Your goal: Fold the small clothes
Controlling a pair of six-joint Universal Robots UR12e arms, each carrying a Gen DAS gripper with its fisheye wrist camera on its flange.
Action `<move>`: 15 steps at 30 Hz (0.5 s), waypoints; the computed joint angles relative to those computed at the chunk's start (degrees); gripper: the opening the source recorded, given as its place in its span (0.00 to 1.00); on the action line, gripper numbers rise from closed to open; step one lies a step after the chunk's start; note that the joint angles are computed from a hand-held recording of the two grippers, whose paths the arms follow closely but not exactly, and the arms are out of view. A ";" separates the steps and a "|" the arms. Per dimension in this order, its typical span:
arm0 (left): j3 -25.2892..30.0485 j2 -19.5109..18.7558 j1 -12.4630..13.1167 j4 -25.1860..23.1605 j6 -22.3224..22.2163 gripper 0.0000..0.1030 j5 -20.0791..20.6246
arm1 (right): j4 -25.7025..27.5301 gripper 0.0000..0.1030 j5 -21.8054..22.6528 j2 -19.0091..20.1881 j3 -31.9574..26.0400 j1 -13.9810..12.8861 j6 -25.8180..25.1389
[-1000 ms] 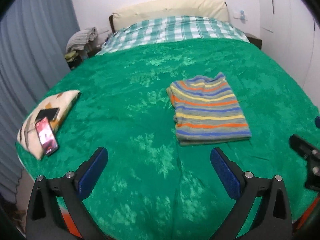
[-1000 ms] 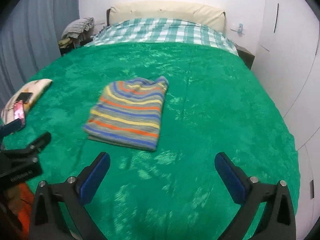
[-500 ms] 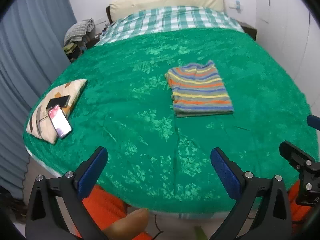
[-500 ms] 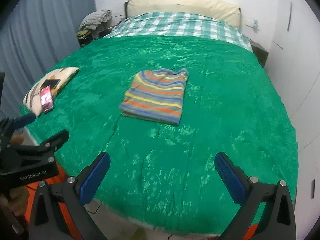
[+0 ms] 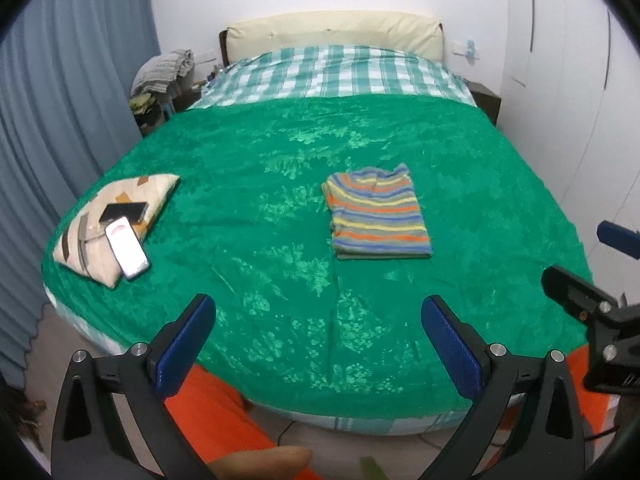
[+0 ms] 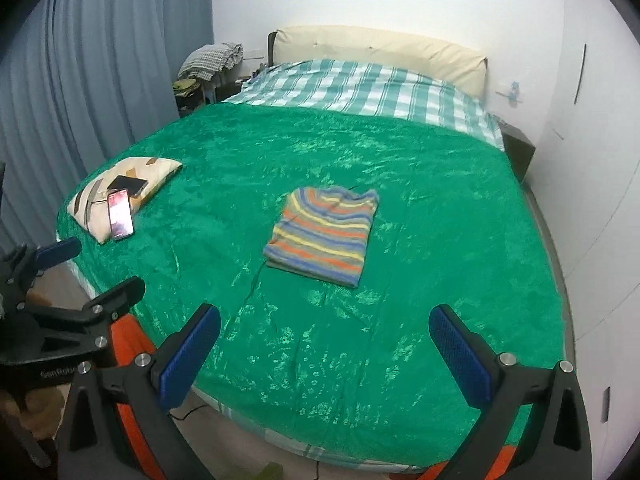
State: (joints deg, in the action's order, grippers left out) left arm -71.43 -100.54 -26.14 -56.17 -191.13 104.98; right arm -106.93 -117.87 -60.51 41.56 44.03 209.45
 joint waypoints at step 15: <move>0.00 -0.42 -0.14 -1.33 1.01 1.00 -0.89 | 2.25 1.00 -2.64 0.74 -0.54 0.45 2.12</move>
State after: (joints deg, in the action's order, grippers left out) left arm -71.43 -100.96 -26.28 -57.50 -190.12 104.09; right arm -104.68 -120.52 -59.78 41.02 44.48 211.57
